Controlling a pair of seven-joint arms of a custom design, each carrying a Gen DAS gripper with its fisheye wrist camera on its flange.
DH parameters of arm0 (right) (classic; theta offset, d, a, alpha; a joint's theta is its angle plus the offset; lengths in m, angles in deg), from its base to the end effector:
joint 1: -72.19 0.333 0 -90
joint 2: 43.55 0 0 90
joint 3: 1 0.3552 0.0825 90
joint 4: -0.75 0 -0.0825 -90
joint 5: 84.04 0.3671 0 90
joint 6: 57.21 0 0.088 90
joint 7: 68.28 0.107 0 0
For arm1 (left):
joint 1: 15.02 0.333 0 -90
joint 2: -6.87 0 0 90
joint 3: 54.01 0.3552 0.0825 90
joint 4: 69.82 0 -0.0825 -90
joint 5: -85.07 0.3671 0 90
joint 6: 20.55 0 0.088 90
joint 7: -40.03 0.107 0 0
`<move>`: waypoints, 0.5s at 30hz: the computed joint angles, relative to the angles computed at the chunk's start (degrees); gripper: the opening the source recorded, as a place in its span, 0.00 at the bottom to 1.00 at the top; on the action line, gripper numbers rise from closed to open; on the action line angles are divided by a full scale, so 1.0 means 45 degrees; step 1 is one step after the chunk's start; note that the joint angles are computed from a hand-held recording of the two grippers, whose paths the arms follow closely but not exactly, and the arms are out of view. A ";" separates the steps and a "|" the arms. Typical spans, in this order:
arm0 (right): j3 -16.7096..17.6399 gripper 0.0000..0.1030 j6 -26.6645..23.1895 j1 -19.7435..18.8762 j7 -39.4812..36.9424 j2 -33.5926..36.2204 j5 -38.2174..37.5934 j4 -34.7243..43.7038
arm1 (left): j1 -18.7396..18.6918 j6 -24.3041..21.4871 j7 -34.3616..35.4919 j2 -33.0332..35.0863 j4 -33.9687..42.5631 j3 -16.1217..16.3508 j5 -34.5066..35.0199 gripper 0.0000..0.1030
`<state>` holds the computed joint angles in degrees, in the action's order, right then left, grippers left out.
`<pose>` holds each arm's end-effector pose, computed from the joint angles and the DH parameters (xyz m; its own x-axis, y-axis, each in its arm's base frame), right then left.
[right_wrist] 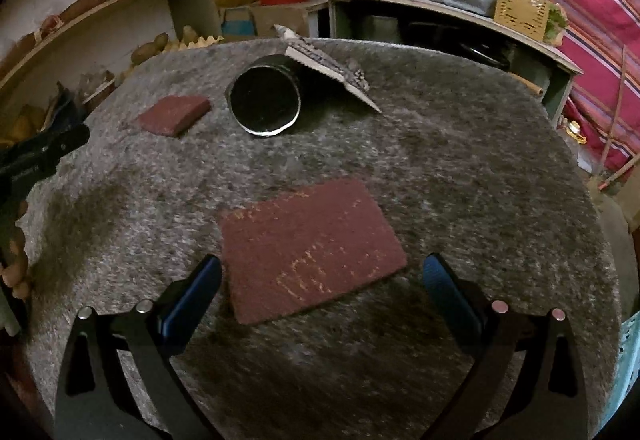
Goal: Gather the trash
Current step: 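Grasp the large maroon scouring pad with the right gripper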
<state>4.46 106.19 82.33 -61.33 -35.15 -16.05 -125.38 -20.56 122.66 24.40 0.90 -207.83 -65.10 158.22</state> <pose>0.5514 0.1007 0.3982 0.6082 -0.7929 -0.0373 -0.6061 -0.4335 -0.6669 0.4551 -0.1436 0.4179 0.5314 -0.8460 -0.0433 -0.5722 -0.3208 -0.7548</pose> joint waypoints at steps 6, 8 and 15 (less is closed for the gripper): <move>-0.0041 0.96 -0.0309 -0.0040 0.1173 0.0317 -0.1115 0.0310 | 0.0118 0.0267 0.0175 0.0259 0.0285 0.0137 -0.0119 0.95; 0.0006 0.96 -0.0377 -0.0107 0.1237 0.0358 -0.1150 0.0356 | 0.0153 0.0499 0.0267 0.0373 0.0389 0.0198 -0.0105 0.95; 0.0005 0.83 -0.1489 -0.0484 0.0786 0.0349 -0.0969 0.0549 | 0.0127 0.1002 0.0882 0.1136 0.1226 0.0321 -0.0165 0.95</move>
<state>4.48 99.49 80.15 -57.79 -33.58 -20.41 -122.91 -19.98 127.17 28.37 6.01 -202.31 -63.66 157.47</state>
